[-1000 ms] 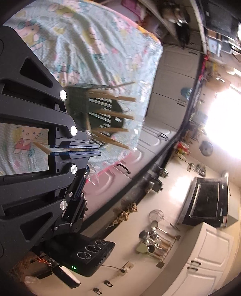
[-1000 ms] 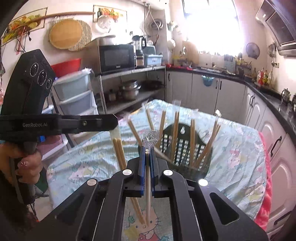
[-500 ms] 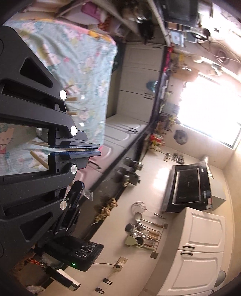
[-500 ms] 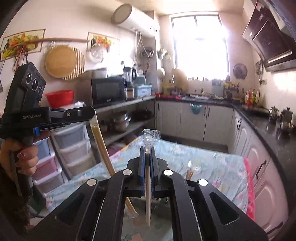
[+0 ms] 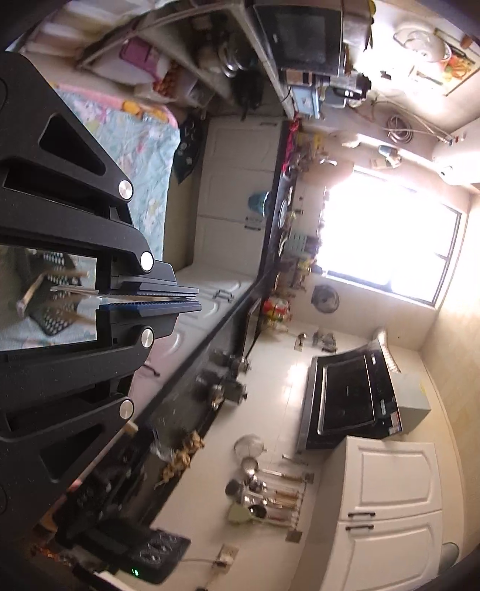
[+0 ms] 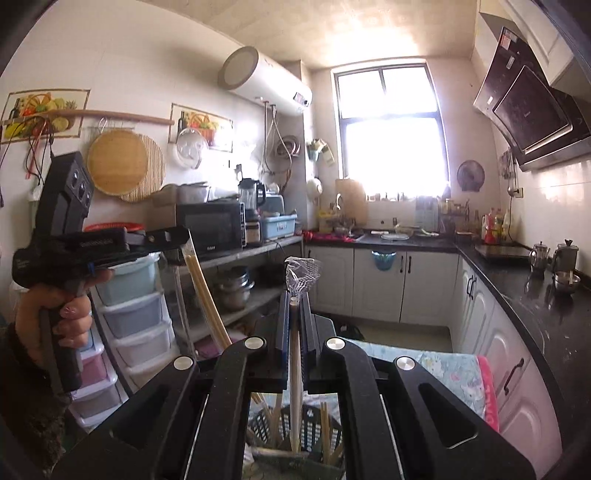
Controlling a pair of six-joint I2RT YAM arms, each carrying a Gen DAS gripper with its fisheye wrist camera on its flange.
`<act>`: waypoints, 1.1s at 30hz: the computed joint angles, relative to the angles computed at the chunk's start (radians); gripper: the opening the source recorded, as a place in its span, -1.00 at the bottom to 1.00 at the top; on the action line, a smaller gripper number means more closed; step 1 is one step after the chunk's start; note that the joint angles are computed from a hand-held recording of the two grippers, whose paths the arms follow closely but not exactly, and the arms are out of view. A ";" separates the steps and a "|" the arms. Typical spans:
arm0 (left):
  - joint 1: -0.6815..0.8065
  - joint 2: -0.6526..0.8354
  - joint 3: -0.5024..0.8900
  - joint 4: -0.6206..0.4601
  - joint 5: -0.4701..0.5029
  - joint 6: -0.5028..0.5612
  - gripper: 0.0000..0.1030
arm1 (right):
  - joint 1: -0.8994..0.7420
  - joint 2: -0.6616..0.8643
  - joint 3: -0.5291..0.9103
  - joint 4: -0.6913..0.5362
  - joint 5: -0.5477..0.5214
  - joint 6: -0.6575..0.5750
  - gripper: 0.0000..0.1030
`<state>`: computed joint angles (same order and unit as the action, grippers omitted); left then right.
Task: Organize utensils
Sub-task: 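Lift the chopsticks with both grippers and carry them above the caddy, then lower the chopsticks into the caddy and open both grippers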
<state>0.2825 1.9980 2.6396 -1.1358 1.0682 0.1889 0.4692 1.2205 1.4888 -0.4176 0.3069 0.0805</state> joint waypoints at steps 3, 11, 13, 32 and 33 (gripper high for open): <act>-0.014 0.022 0.008 0.007 -0.033 -0.010 -0.99 | -0.015 0.007 -0.010 0.032 -0.007 0.006 -0.91; -0.056 -0.062 -0.290 0.185 -0.113 -0.012 -0.99 | -0.064 0.052 -0.067 0.104 -0.008 0.012 -0.91; -0.062 -0.067 -0.334 0.203 -0.120 -0.008 -0.99 | -0.082 0.059 -0.092 0.127 -0.015 0.024 -0.91; -0.126 -0.170 -0.756 0.405 -0.179 0.070 -0.99 | -0.123 0.147 -0.231 0.262 -0.020 0.034 -0.90; -0.126 -0.173 -0.771 0.412 -0.178 0.074 -0.99 | -0.122 0.155 -0.237 0.267 -0.018 0.034 -0.90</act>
<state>0.1562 1.8249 1.8686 -0.7236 0.8903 0.2627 0.3470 1.3755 1.2516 -0.1507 0.2890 0.1141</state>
